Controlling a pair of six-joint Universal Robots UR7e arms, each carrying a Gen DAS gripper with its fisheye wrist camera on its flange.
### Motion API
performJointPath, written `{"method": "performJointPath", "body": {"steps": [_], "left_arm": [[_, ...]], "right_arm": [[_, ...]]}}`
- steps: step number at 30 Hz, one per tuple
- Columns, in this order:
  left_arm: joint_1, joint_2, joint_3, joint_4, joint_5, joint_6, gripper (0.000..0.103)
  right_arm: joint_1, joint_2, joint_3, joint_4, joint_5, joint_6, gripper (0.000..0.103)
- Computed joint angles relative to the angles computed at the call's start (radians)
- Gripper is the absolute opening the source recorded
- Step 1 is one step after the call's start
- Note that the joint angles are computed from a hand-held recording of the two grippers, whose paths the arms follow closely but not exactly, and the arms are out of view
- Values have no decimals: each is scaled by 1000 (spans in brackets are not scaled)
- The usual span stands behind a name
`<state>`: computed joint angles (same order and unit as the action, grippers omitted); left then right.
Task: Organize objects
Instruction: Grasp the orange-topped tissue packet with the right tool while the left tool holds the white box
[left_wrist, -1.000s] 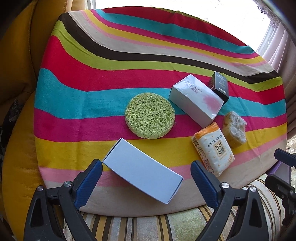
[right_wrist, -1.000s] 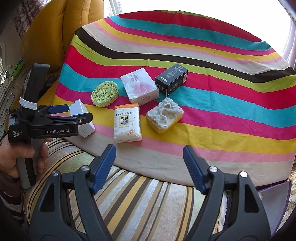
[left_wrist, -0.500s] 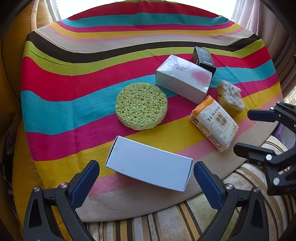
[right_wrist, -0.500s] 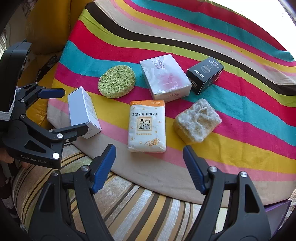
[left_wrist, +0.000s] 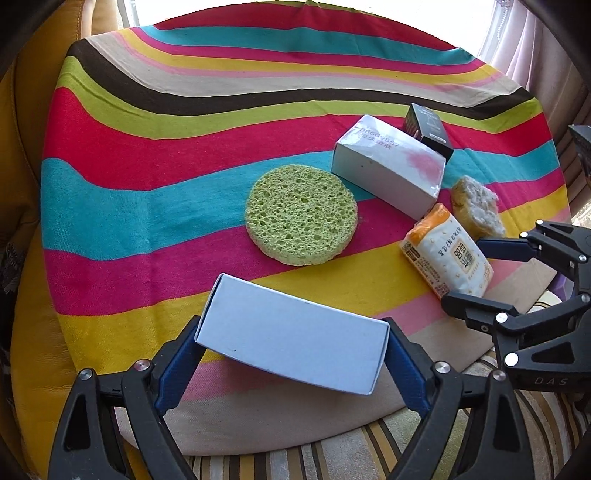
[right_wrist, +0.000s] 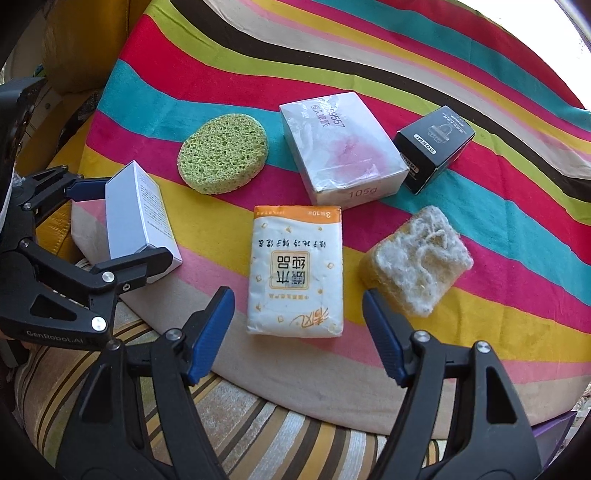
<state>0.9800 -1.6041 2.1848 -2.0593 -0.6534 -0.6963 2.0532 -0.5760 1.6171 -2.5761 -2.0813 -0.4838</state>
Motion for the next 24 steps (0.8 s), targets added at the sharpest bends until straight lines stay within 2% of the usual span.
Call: {"method": "performJointPath", "body": {"steps": [4,11,24], "left_arm": [[-8,-10,5,14,27,-33,92],[-47,-15,15,13,57,-84,92],[-148,-13,26,100,66,-217,92]], "right_arm": [[-3,15,-10,10,-7,10,57],[-6,11,0,-8,-6,-2,56],[-10,-99,110,-76,32,25,56]]}}
